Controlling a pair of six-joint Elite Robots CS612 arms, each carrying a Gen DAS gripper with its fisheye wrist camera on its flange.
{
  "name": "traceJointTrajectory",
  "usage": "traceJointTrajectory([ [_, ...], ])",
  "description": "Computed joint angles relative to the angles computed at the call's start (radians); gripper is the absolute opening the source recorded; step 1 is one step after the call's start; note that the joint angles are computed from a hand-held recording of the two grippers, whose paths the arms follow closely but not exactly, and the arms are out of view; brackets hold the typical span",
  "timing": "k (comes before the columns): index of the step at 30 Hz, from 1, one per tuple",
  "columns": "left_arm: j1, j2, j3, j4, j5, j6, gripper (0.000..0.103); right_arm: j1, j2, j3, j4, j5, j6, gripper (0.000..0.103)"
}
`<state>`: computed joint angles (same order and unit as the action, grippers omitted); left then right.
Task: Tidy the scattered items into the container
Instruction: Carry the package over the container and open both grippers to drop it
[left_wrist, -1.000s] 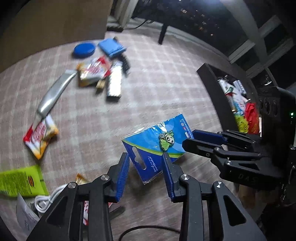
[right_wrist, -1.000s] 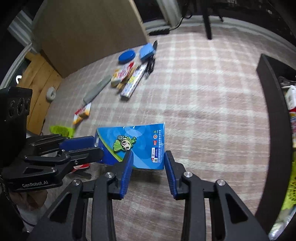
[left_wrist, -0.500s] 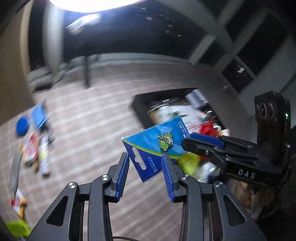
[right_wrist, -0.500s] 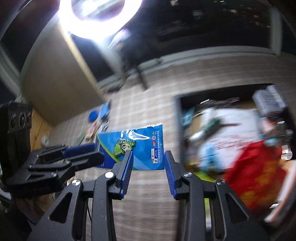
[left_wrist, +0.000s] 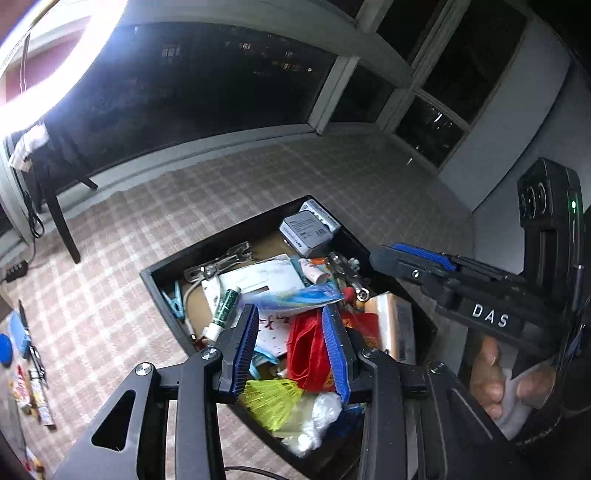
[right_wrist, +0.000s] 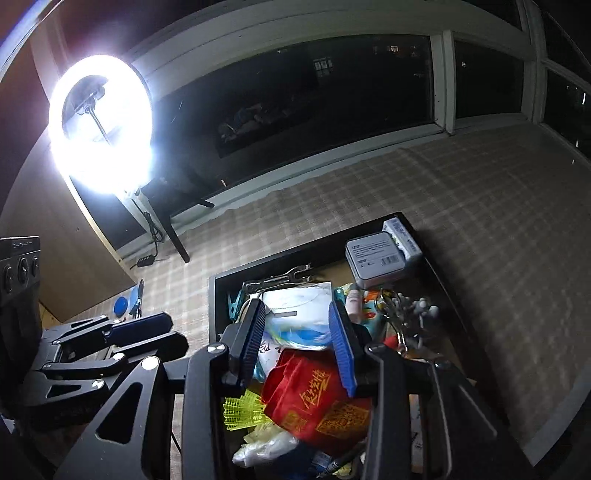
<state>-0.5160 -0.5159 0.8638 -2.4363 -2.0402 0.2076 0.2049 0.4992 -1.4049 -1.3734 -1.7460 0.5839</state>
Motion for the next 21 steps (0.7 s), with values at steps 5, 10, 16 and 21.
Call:
traceJointTrajectory([
  [5, 0.019, 0.002, -0.004, 0.02, 0.01, -0.027, 0.033, 0.011, -0.011, 0.037, -0.003, 0.025, -0.034, 0.036],
  [10, 0.051, -0.012, 0.025, 0.009, 0.07, -0.02, 0.033, 0.035, -0.038, 0.116, -0.027, 0.062, -0.077, 0.042],
  [16, 0.112, -0.013, 0.034, 0.033, 0.167, -0.046, 0.033, 0.072, -0.091, 0.263, -0.074, 0.11, -0.148, 0.042],
  [21, 0.165, 0.002, 0.02, 0.071, 0.258, -0.083, 0.035, 0.104, -0.155, 0.422, -0.129, 0.151, -0.202, 0.042],
])
